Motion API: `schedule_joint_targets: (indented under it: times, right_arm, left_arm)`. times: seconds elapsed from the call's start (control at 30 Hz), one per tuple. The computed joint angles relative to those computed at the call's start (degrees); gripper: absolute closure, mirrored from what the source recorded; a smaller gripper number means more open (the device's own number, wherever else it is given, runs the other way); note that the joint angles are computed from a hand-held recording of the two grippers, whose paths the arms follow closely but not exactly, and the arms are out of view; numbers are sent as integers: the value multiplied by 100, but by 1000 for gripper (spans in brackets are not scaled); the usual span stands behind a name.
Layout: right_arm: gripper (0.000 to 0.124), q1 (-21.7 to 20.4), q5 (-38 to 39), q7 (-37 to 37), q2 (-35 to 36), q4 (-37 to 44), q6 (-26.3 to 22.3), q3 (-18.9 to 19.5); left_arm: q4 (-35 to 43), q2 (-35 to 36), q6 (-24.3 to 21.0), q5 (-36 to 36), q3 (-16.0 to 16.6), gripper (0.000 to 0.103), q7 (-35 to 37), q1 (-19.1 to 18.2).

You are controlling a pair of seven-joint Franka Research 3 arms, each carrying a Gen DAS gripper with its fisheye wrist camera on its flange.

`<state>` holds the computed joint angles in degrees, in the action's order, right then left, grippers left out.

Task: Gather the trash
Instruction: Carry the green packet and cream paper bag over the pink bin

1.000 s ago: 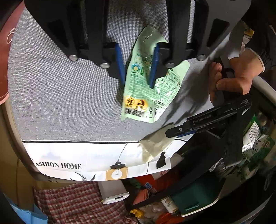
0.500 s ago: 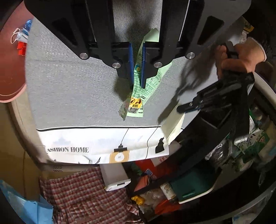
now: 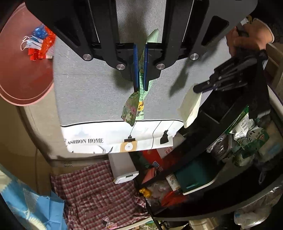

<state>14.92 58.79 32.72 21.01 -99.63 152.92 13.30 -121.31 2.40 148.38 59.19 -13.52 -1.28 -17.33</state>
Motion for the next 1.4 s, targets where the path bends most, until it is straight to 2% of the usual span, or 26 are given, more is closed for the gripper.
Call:
schedule_joint_targets:
  times: [0.27, 0.63, 0.87, 1.2, 1.4]
  right_arm:
    - [118, -57, 418, -340, -526, -503, 237, -46]
    - [118, 81, 1037, -1057, -1193, -1105, 472, -312]
    - [118, 184, 1204, -1226, -1517, -1413, 559, -459]
    - [118, 349, 1580, -1786, -2074, -1956, 1001, -671]
    - [118, 348, 1820, -1979, -2139, -2051, 1176, -816]
  left_arm:
    - [66, -21, -172, 108, -162, 101, -427, -234]
    - [32, -157, -256, 395, -297, 101, -1140, -449]
    - [71, -148, -306, 489, -346, 101, -1245, -524]
    - [226, -11, -231, 566, -341, 102, -1248, -586]
    - [469, 207, -245, 593, -307, 101, -1121, -693]
